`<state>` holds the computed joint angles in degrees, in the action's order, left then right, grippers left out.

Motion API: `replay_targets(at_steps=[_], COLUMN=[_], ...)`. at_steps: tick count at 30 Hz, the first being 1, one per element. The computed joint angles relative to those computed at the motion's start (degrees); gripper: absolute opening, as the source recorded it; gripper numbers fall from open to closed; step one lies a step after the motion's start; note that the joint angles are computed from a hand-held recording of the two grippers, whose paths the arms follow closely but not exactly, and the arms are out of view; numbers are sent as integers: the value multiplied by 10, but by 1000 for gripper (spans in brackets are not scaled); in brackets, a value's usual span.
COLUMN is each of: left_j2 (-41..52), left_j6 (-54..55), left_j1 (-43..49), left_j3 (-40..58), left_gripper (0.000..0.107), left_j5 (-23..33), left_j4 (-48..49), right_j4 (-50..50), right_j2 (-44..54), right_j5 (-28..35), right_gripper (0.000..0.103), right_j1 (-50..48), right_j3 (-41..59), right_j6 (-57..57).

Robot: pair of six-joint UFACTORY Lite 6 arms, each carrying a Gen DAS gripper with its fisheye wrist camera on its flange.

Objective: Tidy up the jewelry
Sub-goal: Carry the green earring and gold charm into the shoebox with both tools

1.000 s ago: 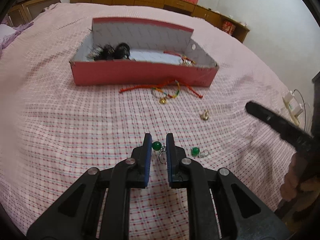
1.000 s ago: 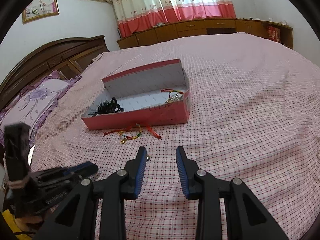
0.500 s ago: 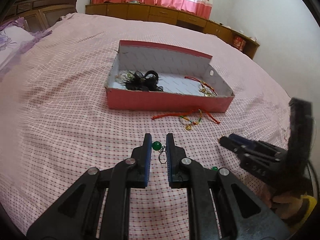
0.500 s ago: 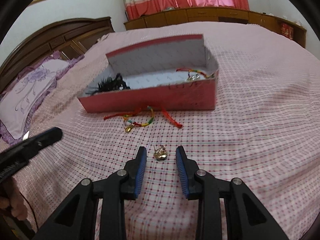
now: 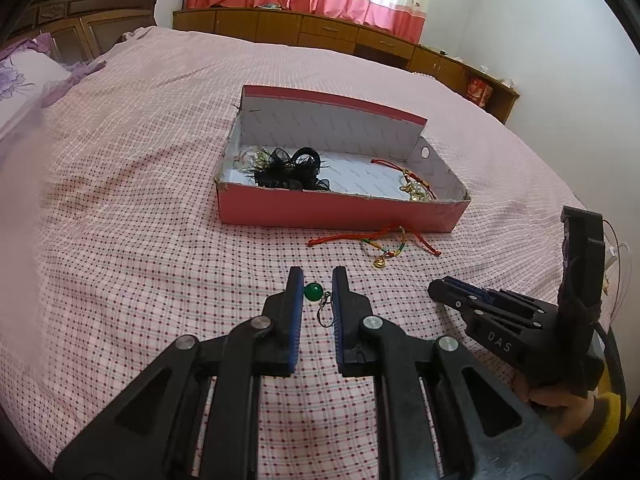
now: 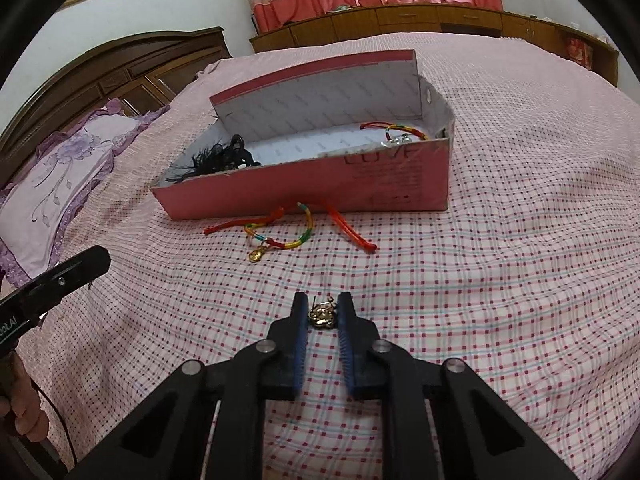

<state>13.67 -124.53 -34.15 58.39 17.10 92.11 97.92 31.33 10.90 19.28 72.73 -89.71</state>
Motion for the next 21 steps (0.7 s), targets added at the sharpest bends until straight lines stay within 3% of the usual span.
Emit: replay_targets(at_steps=[13, 21], left_j2=[0, 35], left_j6=[12, 12], left_j1=[18, 38], left_j3=[43, 111], left_gripper=[5, 5], left_j5=[9, 20], left_j4=[27, 70], right_j4=[140, 122], right_j2=[-86, -58], right_j5=[21, 5], right_gripper=[16, 16], right_j1=[-8, -2], right_j3=[-31, 49], right_j6=[-146, -126])
